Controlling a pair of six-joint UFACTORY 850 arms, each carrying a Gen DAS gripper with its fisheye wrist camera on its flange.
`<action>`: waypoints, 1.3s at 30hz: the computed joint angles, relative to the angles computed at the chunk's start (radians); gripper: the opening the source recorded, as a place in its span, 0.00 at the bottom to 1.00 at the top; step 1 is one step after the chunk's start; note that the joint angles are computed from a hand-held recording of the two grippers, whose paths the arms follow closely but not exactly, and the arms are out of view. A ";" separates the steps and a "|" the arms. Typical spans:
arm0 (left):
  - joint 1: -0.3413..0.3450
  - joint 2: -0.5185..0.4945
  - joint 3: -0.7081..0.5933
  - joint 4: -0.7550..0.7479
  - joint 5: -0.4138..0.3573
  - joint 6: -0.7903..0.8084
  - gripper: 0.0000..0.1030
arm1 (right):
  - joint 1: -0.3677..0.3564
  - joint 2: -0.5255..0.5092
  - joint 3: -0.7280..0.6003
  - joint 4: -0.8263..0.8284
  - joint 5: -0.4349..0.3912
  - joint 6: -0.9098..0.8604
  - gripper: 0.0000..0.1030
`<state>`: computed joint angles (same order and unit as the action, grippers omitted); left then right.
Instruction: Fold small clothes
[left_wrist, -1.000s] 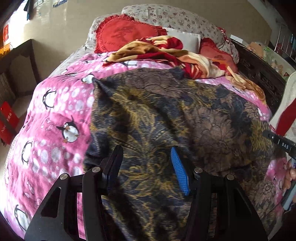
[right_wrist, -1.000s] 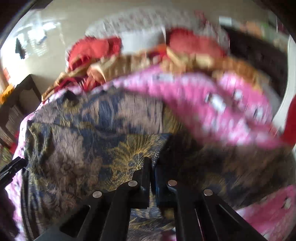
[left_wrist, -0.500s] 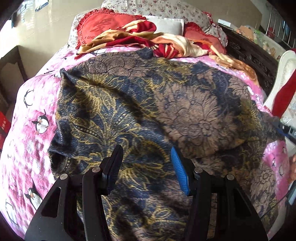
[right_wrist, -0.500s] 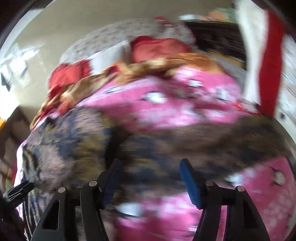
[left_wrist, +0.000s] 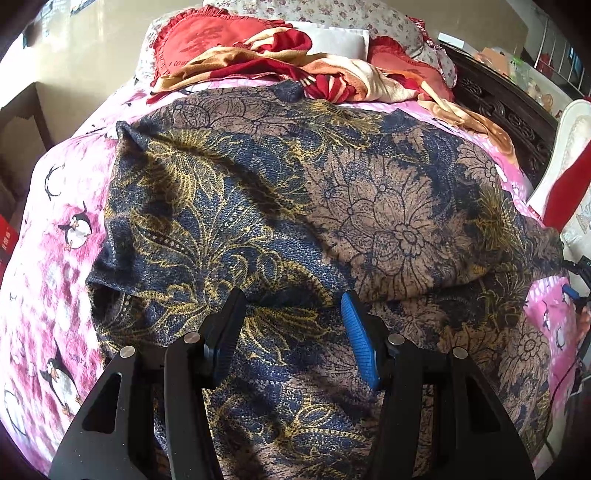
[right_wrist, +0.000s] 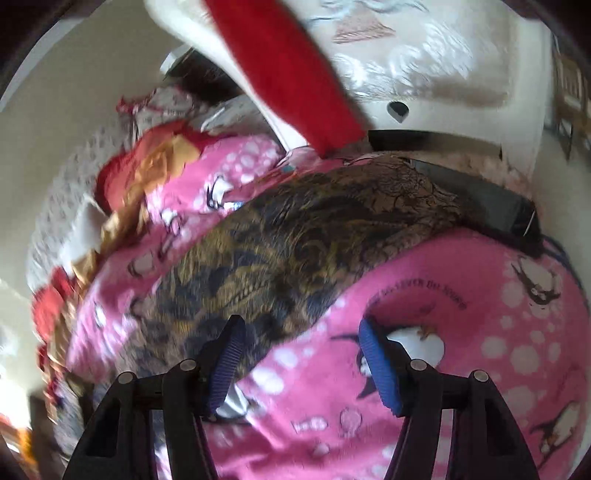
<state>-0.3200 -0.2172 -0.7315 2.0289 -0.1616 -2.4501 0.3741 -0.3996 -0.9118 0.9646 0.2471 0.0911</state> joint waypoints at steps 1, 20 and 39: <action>-0.001 -0.001 -0.001 -0.004 -0.001 0.003 0.52 | -0.005 0.001 0.006 -0.063 0.002 0.063 0.61; -0.055 0.002 -0.005 -0.265 -0.064 0.279 0.52 | -0.037 -0.093 -0.100 -0.030 0.095 0.000 0.47; 0.022 0.069 0.052 0.054 -0.060 -0.155 0.52 | 0.143 0.147 -0.171 -0.616 0.056 0.101 0.04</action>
